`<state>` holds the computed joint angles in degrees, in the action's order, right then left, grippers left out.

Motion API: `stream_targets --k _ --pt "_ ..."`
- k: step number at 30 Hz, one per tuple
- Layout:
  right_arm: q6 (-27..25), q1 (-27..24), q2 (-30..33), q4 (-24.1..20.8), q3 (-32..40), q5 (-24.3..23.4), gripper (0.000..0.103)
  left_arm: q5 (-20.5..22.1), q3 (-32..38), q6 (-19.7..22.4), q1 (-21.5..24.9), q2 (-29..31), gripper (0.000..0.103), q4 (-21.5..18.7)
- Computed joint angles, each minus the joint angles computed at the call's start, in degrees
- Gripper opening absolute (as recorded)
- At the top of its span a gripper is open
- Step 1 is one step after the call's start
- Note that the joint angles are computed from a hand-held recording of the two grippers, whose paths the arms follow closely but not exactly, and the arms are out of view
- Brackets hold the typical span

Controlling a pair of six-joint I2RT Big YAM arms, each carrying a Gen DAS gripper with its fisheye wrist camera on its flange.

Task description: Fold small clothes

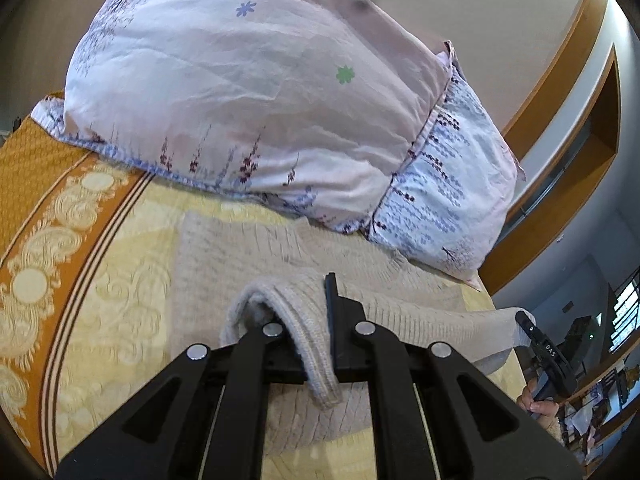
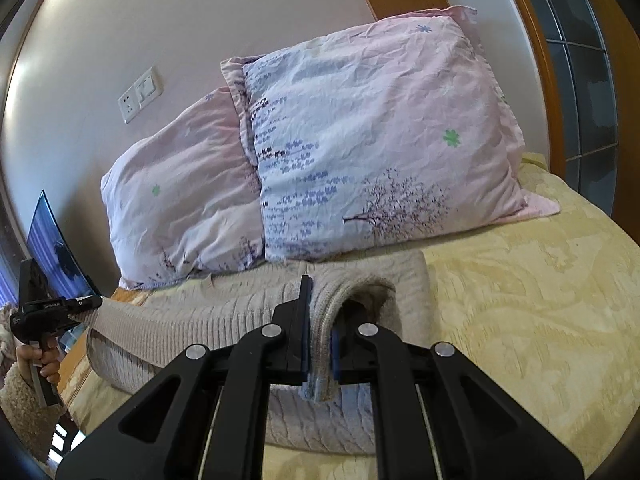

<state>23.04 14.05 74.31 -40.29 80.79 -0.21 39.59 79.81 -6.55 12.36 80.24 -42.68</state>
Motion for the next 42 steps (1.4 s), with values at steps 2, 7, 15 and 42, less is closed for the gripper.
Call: stream_targets --k 2,7,15,42 --pt "0.34 -0.30 1.47 0.16 1.34 -0.05 0.008 -0.72 1.50 -0.33 -0.35 1.10 0.006 0.25" --pt "2.66 -1.46 6.30 -1.02 4.57 -0.19 0.008 -3.33 6.21 -1.45 -1.88 6.23 0.006 0.35" --pt "6.32 -3.01 12.33 -5.13 7.99 -2.11 0.008 -5.17 10.71 -3.15 -3.26 13.41 0.006 -2.14" --pt "5.51 -6.44 9.47 -11.56 6.74 -3.41 0.055 -6.17 7.01 1.60 -0.26 10.07 0.057 -4.91"
